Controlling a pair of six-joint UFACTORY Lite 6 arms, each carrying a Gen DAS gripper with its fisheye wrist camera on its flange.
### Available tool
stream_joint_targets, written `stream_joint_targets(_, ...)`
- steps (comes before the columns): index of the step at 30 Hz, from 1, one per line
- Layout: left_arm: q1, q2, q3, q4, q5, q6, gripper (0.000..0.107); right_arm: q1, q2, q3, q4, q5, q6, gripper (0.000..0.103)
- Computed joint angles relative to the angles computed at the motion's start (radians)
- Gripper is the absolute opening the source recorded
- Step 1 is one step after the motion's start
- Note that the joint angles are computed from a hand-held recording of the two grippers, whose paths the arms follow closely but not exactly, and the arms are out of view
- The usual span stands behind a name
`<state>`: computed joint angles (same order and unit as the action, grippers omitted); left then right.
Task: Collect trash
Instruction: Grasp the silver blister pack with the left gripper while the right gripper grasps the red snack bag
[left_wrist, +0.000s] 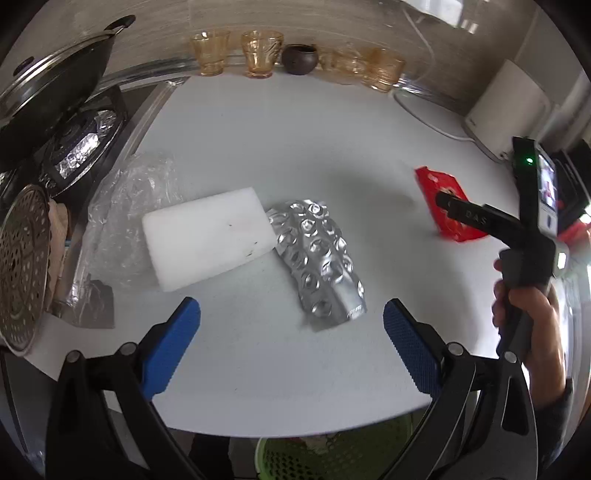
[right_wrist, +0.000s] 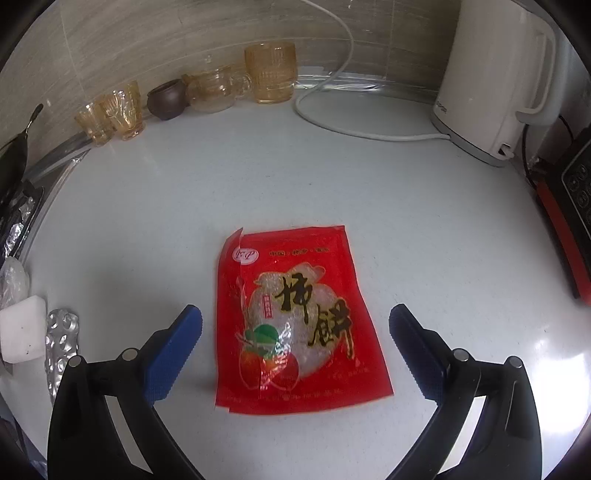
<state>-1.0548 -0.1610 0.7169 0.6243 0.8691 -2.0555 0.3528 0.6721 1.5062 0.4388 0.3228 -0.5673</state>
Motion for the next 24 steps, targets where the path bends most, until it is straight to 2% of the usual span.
stream_joint_targets(4,0.068,0.066,0.02,0.004,-0.063,-0.023,0.095,-0.007,0.038,0.048,-0.049,0.021,0.038,0.099)
stream_joint_targets(7,0.13,0.123,0.037,-0.02,-0.127,0.0,0.095,-0.025,0.065,0.084,-0.018,0.064,0.011,0.09)
stream_joint_targets(13,0.175,0.263,0.129,-0.028,-0.125,0.002,0.095,-0.032,0.067,0.084,0.025,0.079,-0.04,0.089)
stream_joint_targets(15,0.199,0.297,0.151,-0.045,-0.137,0.009,0.095,-0.016,0.058,0.062,-0.008,0.049,-0.026,0.088)
stream_joint_targets(18,0.235,0.341,0.177,-0.072,-0.157,0.027,0.095,-0.007,0.039,0.029,-0.009,0.013,-0.044,0.077)
stream_joint_targets(20,0.249,0.366,0.194,-0.079,-0.158,0.026,0.095,-0.011,0.031,0.023,0.003,0.013,-0.062,0.062)
stream_joint_targets(23,0.265,0.397,0.222,-0.079,-0.141,0.033,0.095,-0.022,0.027,0.026,0.006,0.023,-0.072,0.05)
stream_joint_targets(24,0.273,0.411,0.234,-0.087,-0.139,0.045,0.095,-0.024,0.021,0.018,0.01,0.019,-0.083,0.048)
